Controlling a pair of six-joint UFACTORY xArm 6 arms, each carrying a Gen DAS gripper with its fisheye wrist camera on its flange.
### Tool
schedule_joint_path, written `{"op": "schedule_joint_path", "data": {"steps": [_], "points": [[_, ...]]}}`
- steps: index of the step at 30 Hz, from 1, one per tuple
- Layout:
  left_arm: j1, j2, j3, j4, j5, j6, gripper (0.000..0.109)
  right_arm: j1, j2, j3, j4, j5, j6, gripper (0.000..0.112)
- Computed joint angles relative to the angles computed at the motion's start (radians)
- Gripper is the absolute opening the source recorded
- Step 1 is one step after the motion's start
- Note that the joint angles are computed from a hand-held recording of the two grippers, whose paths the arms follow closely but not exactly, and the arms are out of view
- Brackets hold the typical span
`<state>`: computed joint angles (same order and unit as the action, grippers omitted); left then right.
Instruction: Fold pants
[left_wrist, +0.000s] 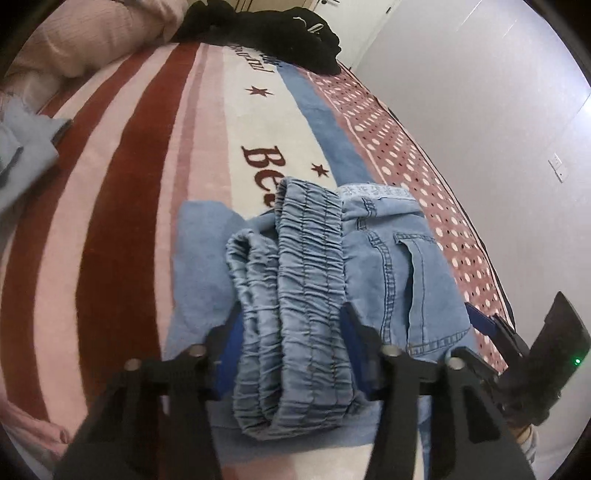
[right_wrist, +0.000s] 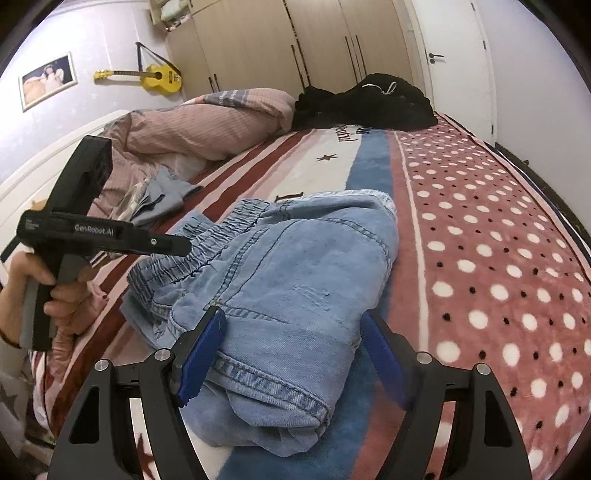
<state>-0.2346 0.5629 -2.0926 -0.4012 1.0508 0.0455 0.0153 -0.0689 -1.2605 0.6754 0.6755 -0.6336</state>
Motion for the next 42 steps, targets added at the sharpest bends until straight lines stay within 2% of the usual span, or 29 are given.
{"op": "schedule_joint_path", "data": {"steps": [5, 12, 13, 16, 19, 21, 23, 25, 27, 29, 31, 32, 34, 40, 42], "points": [[0.011, -0.022, 0.011, -0.035, -0.009, -0.005, 0.042, -0.002, 0.008, 0.0, 0.034, -0.006, -0.011, 0.074], [0.02, -0.022, -0.021, -0.126, -0.014, 0.053, 0.063, 0.0, 0.007, 0.003, 0.04, -0.007, -0.007, 0.074], [0.019, -0.017, -0.03, -0.121, -0.004, 0.053, 0.065, 0.0, 0.007, 0.003, 0.041, -0.007, -0.007, 0.074], [0.022, 0.059, -0.139, -0.112, 0.104, 0.029, 0.065, -0.001, 0.007, 0.002, 0.046, -0.003, -0.009, 0.074], [0.02, 0.059, -0.122, -0.128, 0.118, 0.043, 0.065, -0.001, 0.007, 0.002, 0.049, 0.0, -0.011, 0.074], [0.031, 0.079, -0.148, -0.199, 0.179, 0.058, 0.065, -0.002, 0.008, 0.002, 0.053, 0.002, -0.013, 0.074], [0.019, 0.067, -0.129, -0.178, 0.185, 0.069, 0.064, -0.004, 0.009, 0.002, 0.06, 0.004, -0.016, 0.074], [0.003, 0.057, -0.108, -0.127, 0.154, 0.071, 0.055, -0.005, 0.017, -0.003, 0.064, 0.008, -0.016, 0.074], [0.008, 0.075, -0.119, -0.146, 0.135, 0.036, 0.046, -0.005, 0.021, -0.006, 0.068, 0.009, -0.013, 0.074], [0.019, 0.128, -0.182, -0.161, 0.126, -0.033, 0.035, -0.004, 0.025, -0.009, 0.071, 0.009, -0.011, 0.074], [0.019, 0.175, -0.245, -0.138, 0.124, -0.07, 0.019, -0.002, 0.027, -0.011, 0.065, 0.007, -0.008, 0.074], [0.018, 0.177, -0.24, -0.132, 0.107, -0.072, 0.018, -0.002, 0.028, -0.012, 0.062, 0.008, -0.006, 0.074], [0.014, 0.123, -0.142, -0.144, 0.046, -0.029, 0.013, -0.003, 0.029, -0.012, 0.061, 0.01, -0.003, 0.074], [0.014, -0.11, 0.22, -0.145, -0.133, 0.092, 0.01, -0.005, 0.032, -0.018, 0.072, 0.034, -0.003, 0.075], [0.012, -0.164, 0.299, -0.125, -0.173, 0.103, 0.01, 0.001, 0.03, -0.019, 0.075, 0.035, -0.012, 0.075]]}}
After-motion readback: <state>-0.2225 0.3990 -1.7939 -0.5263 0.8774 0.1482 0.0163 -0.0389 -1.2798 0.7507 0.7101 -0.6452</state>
